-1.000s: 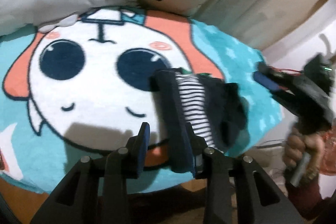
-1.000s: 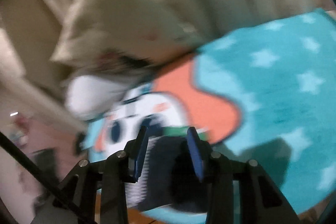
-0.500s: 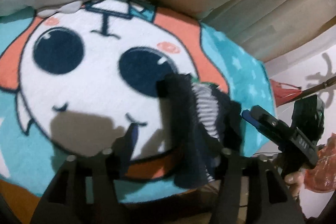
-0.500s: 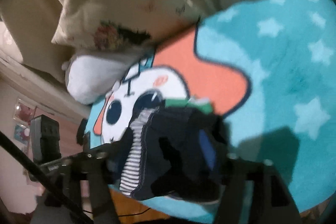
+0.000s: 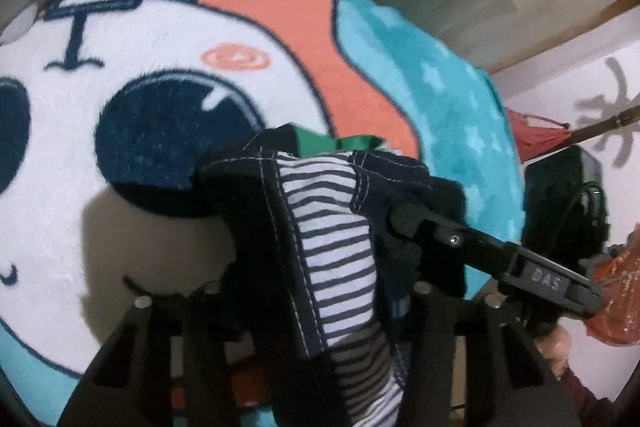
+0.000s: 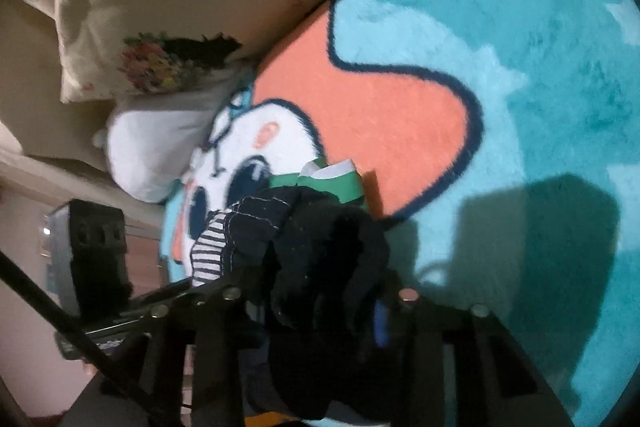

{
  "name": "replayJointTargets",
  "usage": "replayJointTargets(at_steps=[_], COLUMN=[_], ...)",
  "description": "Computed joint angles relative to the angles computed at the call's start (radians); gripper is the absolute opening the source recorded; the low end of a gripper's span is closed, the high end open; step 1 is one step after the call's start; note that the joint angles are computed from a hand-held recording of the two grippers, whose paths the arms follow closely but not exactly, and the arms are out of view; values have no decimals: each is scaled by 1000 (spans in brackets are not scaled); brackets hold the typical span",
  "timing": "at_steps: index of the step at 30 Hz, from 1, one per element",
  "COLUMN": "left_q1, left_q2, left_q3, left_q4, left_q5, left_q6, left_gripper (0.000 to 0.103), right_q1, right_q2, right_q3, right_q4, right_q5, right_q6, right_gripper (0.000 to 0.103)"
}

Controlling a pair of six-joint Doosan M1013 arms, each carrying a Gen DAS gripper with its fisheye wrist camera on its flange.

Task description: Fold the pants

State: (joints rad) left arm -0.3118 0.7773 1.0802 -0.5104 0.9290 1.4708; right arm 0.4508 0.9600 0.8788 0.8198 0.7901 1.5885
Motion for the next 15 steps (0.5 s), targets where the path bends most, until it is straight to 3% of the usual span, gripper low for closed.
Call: replayJointTargets(at_steps=[7,15], left_q1=[7,10], left_q2=[-3,96], left_q3=[-54,-236], left_q4=[3,139], left_q5=[-31,39], left_q6=[-4,-87], left_gripper=[43,43], right_q1=[-2,2], right_q2=[8,166], right_q3=[-86,-414], right_q4=[-23,-219], right_q5=[-13,114], right_q6=[-33,108], right_gripper=[35,35])
